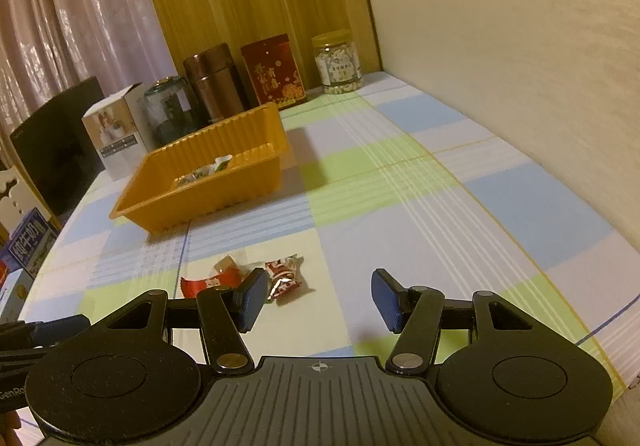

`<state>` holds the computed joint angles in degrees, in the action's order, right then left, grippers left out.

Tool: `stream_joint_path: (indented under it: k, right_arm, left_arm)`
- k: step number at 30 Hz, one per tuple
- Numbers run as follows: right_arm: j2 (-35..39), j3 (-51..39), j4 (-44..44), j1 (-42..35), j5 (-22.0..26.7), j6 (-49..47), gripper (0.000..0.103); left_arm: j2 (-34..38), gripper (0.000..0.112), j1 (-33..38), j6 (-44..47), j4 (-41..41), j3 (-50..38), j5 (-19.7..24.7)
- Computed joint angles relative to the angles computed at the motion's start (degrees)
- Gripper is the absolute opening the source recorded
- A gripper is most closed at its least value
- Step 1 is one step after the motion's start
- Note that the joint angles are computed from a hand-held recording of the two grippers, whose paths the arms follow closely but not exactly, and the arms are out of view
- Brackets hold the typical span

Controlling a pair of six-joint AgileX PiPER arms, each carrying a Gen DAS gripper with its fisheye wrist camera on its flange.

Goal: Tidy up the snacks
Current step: 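Move both tools back to the remaining candies beside the tray, then close the left tool on the red square candy packet and lift it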

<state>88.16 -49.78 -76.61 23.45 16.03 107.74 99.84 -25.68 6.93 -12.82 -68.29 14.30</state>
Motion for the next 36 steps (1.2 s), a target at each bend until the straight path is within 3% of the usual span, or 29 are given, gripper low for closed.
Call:
stream_joint_path:
  k: [13,17,21,23,27,31,36]
  right_arm:
    - [5.1,-4.14,10.02,-3.89,-1.96,-11.89,0.058]
    - [5.79,-4.58,17.33,-5.21,-2.76,-18.0,0.058]
    - [5.88,-4.67,18.09,-5.62,-2.84,-18.65,0.058]
    - [5.98,-4.85,17.77,-5.61,-2.48,-18.34,0.058]
    - [6.71,-5.29,17.86,-5.8,-2.09,-18.28,0.058]
    - [7.75,-6.23,20.57,-6.06,-2.48,-21.02,0.058]
    - [8.35,-7.09,23.64,-6.57,-3.58,-23.59,0.058]
  left_arm:
    - [10.02,0.069,-0.43,21.77,-9.71,-10.05,0.9]
    - [14.71,0.069,-0.11,29.5,-13.9,-16.37,3.77]
    - [19.07,0.068,0.21,35.28,-17.59,-22.37,7.13]
    - [21.65,0.067,0.31,35.04,-16.4,-25.95,9.52]
    - [25.51,0.049,0.17,31.31,-12.12,-31.71,13.94]
    - [25.76,0.039,0.24,31.37,-12.5,-31.88,15.02]
    - [22.68,0.035,-1.15,21.98,-5.03,-27.64,14.07]
